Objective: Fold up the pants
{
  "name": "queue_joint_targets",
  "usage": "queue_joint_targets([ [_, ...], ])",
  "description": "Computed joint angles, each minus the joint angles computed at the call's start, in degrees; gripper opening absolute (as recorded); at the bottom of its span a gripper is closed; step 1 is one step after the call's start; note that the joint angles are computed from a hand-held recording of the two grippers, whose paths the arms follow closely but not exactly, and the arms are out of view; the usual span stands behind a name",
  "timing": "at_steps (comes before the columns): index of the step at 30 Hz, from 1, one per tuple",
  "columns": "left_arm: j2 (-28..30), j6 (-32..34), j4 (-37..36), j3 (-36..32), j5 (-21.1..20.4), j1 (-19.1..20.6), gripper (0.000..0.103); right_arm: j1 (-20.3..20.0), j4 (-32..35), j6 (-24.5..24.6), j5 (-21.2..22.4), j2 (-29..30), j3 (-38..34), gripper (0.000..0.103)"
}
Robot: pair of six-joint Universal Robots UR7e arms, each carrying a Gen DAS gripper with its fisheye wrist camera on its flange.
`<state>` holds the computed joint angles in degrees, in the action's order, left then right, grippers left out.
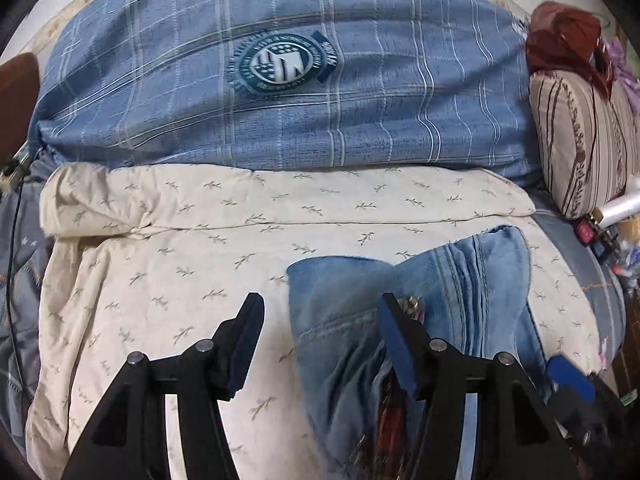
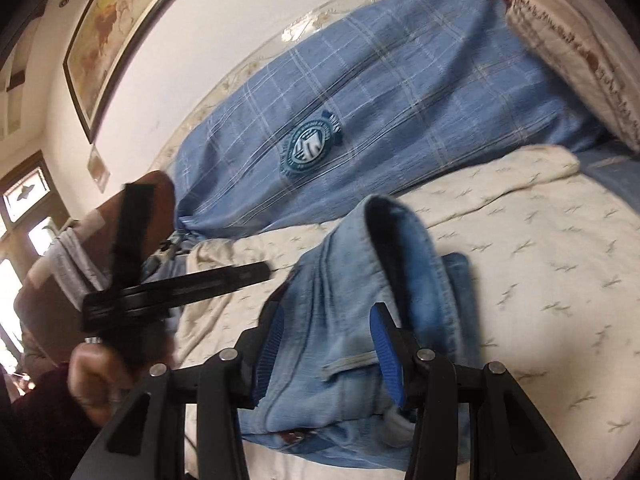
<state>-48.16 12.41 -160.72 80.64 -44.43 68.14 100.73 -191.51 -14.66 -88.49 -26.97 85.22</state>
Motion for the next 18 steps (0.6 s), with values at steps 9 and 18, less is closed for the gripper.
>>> queue_joint_targets([
  [9,4.72,-2.57,10.12,-6.28,-2.17,1.09,0.059,-1.57,14.47,7.08,-3.16,1.16,-4.91,0.048],
  [18,6.9,2.41,8.11,-6.74,-0.09,0.91,0.061,-3.23,18.46,4.9,-1.59,0.94,-4.98,0.048],
])
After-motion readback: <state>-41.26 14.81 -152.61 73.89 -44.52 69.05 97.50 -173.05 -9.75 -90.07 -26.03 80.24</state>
